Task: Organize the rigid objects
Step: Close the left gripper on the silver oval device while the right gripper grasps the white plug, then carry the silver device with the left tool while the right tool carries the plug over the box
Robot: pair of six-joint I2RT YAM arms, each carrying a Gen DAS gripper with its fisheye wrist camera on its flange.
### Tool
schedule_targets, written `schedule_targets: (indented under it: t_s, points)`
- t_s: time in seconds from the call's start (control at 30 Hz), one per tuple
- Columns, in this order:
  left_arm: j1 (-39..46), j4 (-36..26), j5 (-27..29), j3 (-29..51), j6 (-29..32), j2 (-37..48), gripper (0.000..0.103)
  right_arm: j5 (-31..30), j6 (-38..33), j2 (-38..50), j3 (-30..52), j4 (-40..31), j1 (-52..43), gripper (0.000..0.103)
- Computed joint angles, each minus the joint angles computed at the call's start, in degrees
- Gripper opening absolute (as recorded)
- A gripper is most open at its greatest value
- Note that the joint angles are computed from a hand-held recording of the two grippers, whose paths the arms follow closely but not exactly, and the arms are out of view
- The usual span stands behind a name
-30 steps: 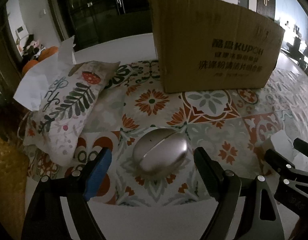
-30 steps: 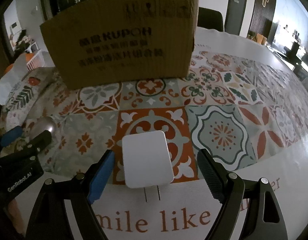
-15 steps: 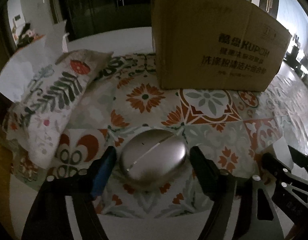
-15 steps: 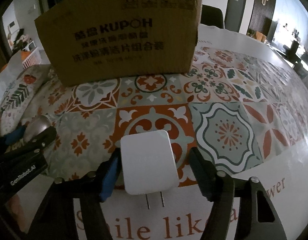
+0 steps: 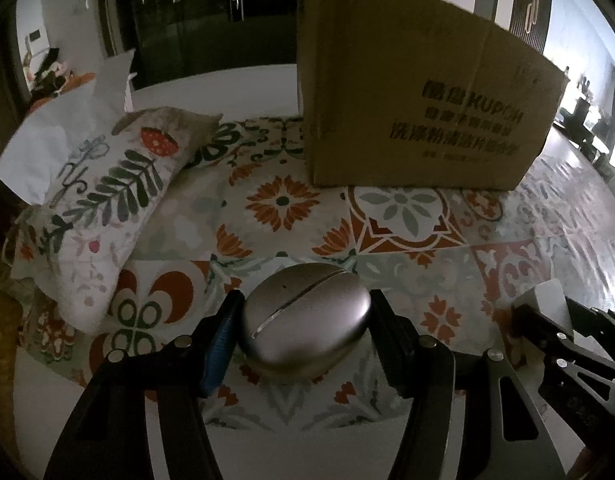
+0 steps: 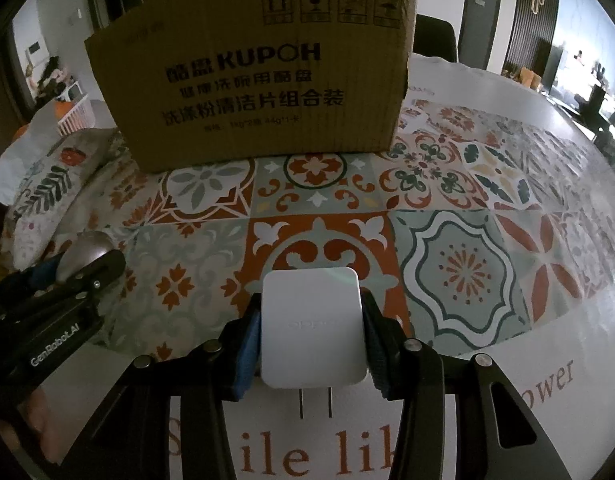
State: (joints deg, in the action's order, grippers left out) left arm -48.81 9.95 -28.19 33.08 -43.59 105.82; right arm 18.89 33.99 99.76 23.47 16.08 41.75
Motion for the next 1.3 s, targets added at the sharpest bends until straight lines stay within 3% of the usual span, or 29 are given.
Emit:
schedule_targets:
  t_s: [0.5, 0.8, 1.3]
  points:
    - [-5.0, -6.5, -4.4, -0.7, -3.9, -7.3, 0.061, -0.7, -2.0, -10.0, -3.7, -1.3, -0.7, 0.046]
    - [-8.2, -14.3, -8.3, 1.5, -5.7, -13.2, 0.061, -0.5, -4.7, -19.4, -5.4, -4.3, -0.4, 0.046]
    - [-7.5, -18.6, -10.2, 7.7, 0.2, -18.6, 0.061, -1.9, -10.3, -33.3, -3.8, -10.7, -4.6, 0.046]
